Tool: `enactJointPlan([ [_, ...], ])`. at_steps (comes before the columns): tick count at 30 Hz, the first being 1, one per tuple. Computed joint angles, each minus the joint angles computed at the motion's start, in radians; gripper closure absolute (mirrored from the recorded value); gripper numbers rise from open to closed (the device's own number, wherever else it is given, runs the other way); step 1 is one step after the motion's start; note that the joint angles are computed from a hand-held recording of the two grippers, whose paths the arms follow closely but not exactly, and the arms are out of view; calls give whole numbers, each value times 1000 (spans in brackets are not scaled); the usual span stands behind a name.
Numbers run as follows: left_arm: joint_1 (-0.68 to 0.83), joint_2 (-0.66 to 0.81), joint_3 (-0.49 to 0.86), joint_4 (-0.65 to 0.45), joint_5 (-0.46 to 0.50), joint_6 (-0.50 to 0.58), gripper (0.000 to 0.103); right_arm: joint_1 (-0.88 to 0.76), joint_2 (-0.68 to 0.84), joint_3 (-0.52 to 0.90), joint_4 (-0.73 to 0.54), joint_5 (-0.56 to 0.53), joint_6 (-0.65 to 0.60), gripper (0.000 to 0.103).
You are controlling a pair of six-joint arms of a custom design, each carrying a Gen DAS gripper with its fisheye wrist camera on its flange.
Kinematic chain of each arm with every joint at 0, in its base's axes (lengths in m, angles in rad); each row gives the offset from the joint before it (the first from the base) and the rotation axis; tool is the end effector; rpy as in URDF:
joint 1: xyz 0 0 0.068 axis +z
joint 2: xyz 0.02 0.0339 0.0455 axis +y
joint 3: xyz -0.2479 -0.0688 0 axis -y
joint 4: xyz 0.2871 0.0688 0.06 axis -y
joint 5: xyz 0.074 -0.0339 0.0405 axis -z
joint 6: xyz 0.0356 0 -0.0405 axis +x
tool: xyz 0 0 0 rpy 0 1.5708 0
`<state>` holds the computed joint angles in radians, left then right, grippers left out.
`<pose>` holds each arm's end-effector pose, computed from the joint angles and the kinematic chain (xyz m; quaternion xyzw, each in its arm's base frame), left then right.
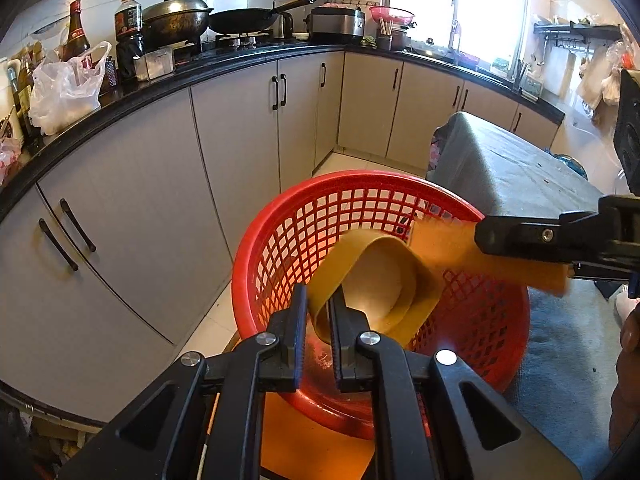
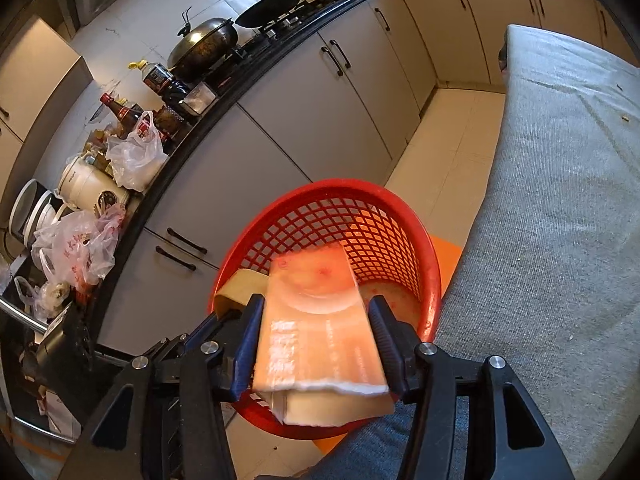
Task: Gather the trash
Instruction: 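Carry the tan cup and orange box to the red basket and release both, then grasp the pink plastic bag with the left tool while the right tool grasps the orange box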
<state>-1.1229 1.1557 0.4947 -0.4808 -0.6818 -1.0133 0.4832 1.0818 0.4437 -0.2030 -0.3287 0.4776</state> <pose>0.1180 -0.1938 0.1190 -0.0206 0.9234 -0.0184 0.3829 0.2087 0.1225 0.1293 -0.0610 0.9214 0.2982 0.2415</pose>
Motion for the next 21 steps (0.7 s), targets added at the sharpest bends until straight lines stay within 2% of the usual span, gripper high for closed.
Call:
enactJointPlan([
  [4, -7, -21, -5, -10, -14, -12, 68, -7, -42, -15, -18, -4, -3, 44],
  [8, -26, -40, 0, -37, -34, -33, 68, -10, -125, -36, -61, -2, -9, 44],
  [13, -73, -43, 25, -82, -60, -75, 68, -11, -326, -89, -172, 7, -21, 44],
  [16, -120, -36, 56, -125, -89, -112, 67, -31, -474, -127, -267, -7, -29, 44],
  [21, -208, 8, 129, -190, -140, -180, 64, -116, -786, -190, -504, -53, -62, 42],
])
